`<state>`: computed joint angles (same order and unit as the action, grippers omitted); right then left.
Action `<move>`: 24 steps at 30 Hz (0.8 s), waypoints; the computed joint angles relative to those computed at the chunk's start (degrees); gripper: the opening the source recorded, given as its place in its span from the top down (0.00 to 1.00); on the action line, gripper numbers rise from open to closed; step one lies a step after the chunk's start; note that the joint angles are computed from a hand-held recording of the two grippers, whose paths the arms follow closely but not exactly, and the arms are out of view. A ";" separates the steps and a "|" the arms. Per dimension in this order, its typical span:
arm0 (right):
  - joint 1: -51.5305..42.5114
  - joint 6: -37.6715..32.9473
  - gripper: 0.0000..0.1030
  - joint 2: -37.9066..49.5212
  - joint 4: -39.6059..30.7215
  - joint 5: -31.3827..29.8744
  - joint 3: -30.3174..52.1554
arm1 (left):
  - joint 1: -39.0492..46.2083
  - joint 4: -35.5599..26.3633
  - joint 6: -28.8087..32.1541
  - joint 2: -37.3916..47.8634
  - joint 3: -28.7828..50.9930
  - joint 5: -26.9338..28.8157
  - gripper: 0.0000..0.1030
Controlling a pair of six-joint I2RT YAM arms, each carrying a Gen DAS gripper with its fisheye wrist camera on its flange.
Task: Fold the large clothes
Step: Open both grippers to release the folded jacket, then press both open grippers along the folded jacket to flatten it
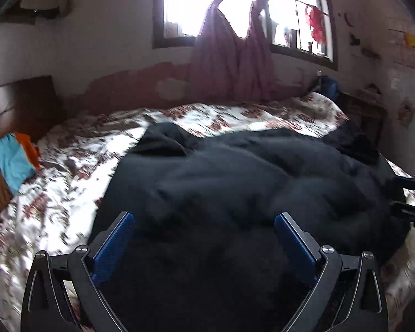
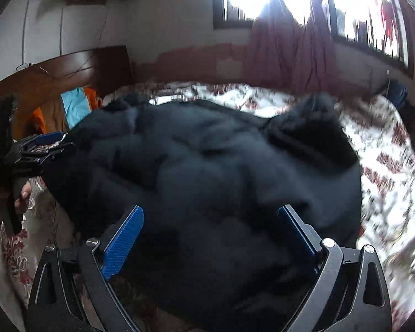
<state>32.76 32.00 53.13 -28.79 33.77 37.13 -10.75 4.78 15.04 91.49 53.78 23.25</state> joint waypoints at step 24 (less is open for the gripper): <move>-22.33 -12.01 0.02 26.74 5.22 -13.28 18.23 | -13.26 -4.28 2.83 14.86 16.27 -17.32 0.00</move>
<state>10.43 19.98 79.87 -23.57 20.49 55.36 -24.02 0.50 17.86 106.35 70.05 5.93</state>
